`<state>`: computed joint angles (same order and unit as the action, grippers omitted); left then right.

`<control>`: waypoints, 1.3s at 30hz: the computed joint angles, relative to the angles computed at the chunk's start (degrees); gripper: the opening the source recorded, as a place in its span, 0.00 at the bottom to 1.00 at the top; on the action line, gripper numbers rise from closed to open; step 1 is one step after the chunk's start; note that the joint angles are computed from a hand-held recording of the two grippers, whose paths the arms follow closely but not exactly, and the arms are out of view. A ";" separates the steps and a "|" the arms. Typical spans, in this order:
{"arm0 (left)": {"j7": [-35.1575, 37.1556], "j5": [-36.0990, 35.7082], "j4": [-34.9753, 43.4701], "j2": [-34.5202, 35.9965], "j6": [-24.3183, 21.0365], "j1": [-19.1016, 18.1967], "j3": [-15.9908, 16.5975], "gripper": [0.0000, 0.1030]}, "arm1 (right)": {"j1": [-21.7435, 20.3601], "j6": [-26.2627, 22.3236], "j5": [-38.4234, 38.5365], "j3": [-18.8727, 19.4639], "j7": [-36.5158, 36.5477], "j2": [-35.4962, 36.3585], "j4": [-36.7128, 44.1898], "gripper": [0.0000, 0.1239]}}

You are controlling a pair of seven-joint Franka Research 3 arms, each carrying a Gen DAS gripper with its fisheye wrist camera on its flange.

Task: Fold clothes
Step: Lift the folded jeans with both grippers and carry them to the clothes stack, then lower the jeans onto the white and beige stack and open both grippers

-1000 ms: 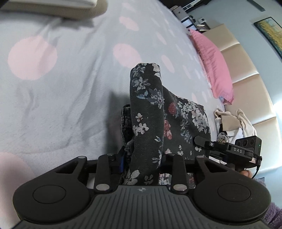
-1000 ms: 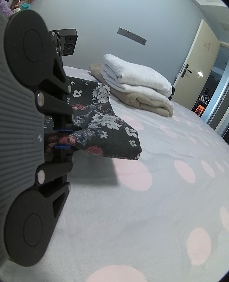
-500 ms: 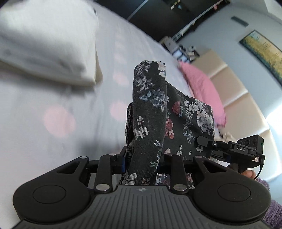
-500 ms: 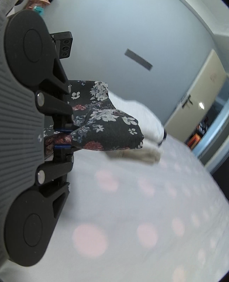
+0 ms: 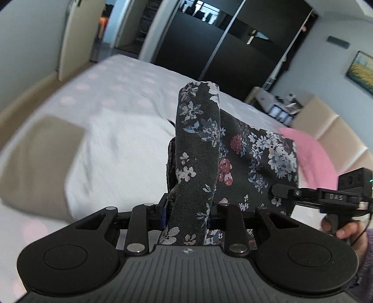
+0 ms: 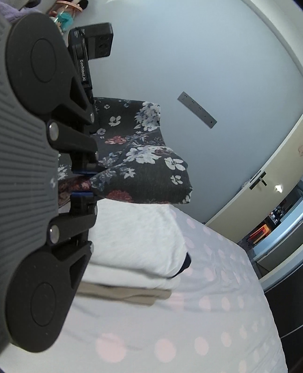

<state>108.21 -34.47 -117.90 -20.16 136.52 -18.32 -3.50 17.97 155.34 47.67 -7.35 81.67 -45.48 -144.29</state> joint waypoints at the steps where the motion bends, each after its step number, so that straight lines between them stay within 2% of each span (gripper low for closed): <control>1: -0.58 1.22 1.88 1.85 0.19 0.50 -0.26 0.25 | 0.82 0.30 0.38 -0.70 -0.55 2.48 1.84 0.12; 5: 0.21 2.08 7.67 8.16 1.01 2.08 -0.77 0.24 | 2.87 0.63 2.91 -3.05 -4.46 10.97 8.19 0.12; 12: 0.63 4.43 14.10 17.30 1.95 6.25 -3.92 0.24 | 0.16 -0.29 6.32 -2.86 -11.77 24.25 17.29 0.12; 18: -0.31 5.78 16.31 22.65 4.84 8.10 -6.82 0.25 | -5.21 0.41 3.96 0.70 -12.35 32.32 20.90 0.13; 20: -1.35 6.66 16.39 23.57 5.56 8.70 -7.45 0.27 | -6.49 1.68 2.58 2.12 -11.81 34.11 21.25 0.18; 21: -1.87 6.79 16.06 23.65 6.17 8.95 -7.72 0.30 | -7.06 2.57 1.59 2.81 -11.05 34.91 21.34 0.24; 22: -2.43 7.03 15.58 23.63 6.90 9.12 -7.95 0.32 | -7.55 3.33 0.45 3.41 -10.35 35.50 21.30 0.28; 24: -3.64 7.49 14.47 23.32 8.44 9.36 -8.23 0.45 | -8.70 4.68 -3.56 4.70 -7.56 35.48 20.43 0.35; 25: -4.40 7.71 13.60 22.73 9.39 9.47 -8.26 0.47 | -9.24 5.31 -5.89 5.27 -5.85 35.36 19.92 0.39; 29: -5.62 6.25 9.41 18.92 13.95 9.63 -7.68 0.47 | -12.79 8.99 -20.33 8.12 2.33 32.92 16.86 0.41; 30: -5.57 5.75 8.70 17.86 14.47 9.52 -7.31 0.47 | -12.82 9.99 -21.71 7.94 2.67 32.16 16.16 0.41; 32: -4.78 5.52 7.41 15.68 15.34 8.95 -6.66 0.45 | -12.04 11.95 -22.25 6.93 1.66 30.76 14.99 0.39; 34: -0.94 2.68 6.86 13.86 15.18 7.55 -5.67 0.43 | -8.66 13.19 -19.03 4.22 -3.61 29.72 14.43 0.33; 35: 0.88 1.39 6.77 13.26 14.96 6.78 -5.28 0.37 | -6.82 13.65 -16.92 2.82 -6.80 29.22 14.26 0.33; 36: 1.05 1.62 6.86 13.11 14.73 6.29 -5.21 0.36 | -6.07 13.89 -16.02 2.43 -8.52 29.04 14.23 0.33; 39: -2.22 5.88 8.20 14.34 13.46 5.76 -5.79 0.32 | -8.11 13.56 -18.63 4.86 -6.54 29.95 14.83 0.33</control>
<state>106.00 -28.59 -109.71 -5.82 149.98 -12.56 -9.29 9.86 168.90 29.04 -2.49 75.13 -15.54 -129.46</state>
